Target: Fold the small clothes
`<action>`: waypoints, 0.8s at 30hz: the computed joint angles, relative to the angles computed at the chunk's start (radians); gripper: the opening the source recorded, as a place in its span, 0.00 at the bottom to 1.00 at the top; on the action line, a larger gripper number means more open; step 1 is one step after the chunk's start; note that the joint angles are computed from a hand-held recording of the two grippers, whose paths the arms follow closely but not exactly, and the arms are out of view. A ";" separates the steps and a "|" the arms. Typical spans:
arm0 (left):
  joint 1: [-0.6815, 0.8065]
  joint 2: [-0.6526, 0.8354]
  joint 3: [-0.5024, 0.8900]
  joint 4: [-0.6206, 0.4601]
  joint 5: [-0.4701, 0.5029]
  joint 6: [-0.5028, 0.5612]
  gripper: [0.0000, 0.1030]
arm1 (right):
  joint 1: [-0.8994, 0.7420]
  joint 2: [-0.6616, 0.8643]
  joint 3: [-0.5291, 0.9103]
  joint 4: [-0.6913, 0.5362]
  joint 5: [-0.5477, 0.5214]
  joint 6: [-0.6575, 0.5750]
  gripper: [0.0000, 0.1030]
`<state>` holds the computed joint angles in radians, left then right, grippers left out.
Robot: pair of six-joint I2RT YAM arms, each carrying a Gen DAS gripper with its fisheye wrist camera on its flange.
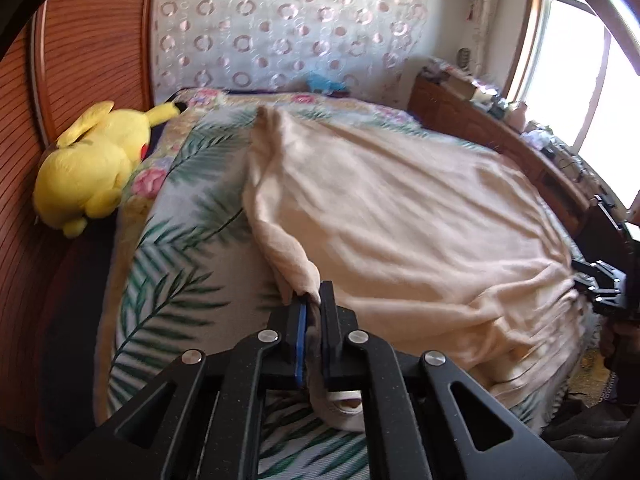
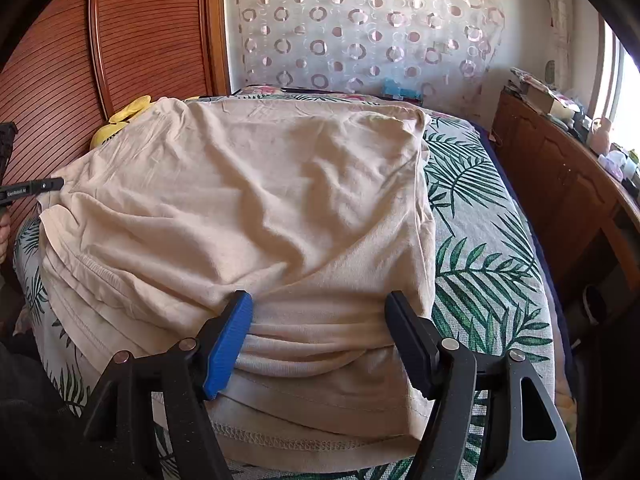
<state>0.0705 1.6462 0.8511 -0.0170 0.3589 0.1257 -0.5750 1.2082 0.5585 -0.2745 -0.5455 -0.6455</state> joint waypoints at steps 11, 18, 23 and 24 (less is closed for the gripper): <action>-0.235 -0.002 0.173 -0.043 0.070 -0.058 0.05 | -0.054 -0.028 0.054 -0.062 -0.022 0.004 0.69; -0.413 0.051 0.333 -0.104 0.114 -0.071 0.05 | -0.177 -0.033 0.082 -0.094 -0.099 -0.034 0.69; -0.514 0.068 0.420 -0.158 0.132 -0.066 0.05 | -0.223 -0.025 0.090 -0.095 -0.120 -0.041 0.69; -0.535 0.072 0.433 -0.166 0.132 -0.065 0.05 | -0.228 -0.027 0.088 -0.096 -0.124 -0.040 0.69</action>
